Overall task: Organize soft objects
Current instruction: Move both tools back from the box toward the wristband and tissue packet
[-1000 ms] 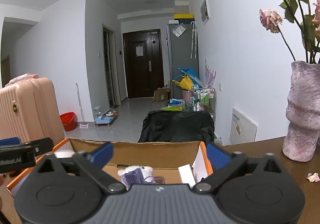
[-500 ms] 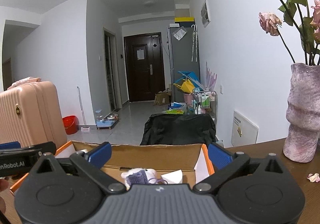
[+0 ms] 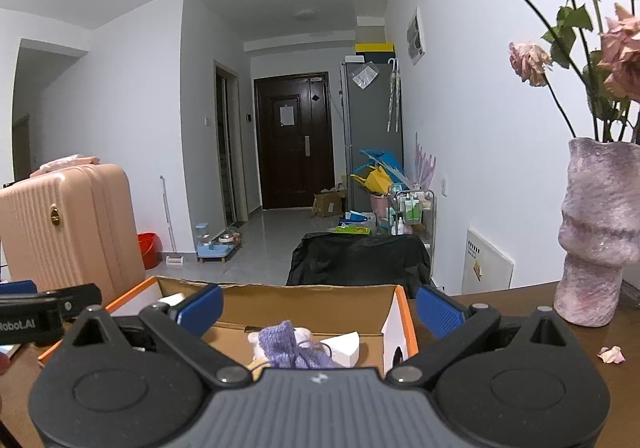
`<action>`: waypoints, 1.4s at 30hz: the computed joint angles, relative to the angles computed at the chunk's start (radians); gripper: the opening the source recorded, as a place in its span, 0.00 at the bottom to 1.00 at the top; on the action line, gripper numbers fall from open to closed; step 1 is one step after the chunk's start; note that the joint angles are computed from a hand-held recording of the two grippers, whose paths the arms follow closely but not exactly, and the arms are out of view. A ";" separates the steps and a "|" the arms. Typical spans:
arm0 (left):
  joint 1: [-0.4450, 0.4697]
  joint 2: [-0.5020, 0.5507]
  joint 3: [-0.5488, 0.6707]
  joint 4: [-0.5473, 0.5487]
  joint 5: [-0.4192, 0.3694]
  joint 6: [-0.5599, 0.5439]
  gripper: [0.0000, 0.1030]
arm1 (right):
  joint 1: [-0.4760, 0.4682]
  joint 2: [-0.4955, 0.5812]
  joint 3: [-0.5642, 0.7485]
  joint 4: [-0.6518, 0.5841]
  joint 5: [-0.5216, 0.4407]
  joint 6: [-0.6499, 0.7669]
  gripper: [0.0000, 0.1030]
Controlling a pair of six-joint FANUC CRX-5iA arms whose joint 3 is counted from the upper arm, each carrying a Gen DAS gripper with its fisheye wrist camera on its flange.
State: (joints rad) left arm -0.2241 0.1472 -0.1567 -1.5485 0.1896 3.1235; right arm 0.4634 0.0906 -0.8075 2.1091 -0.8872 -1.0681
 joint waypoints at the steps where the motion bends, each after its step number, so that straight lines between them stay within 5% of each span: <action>1: 0.004 -0.006 -0.007 -0.002 0.004 0.002 1.00 | 0.009 -0.006 -0.008 -0.004 -0.007 -0.002 1.00; 17: 0.066 -0.155 -0.170 0.016 0.066 -0.041 1.00 | 0.225 -0.081 -0.132 -0.164 -0.176 0.006 1.00; 42: -0.016 -0.423 -0.419 -0.358 0.029 0.308 1.00 | 0.712 -0.109 -0.207 -0.621 -0.408 0.040 1.00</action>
State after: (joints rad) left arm -0.2401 -0.2754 -0.5754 -1.9070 0.2182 3.4310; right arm 1.1751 -0.0185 -1.0148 1.4882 -1.2953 -1.0282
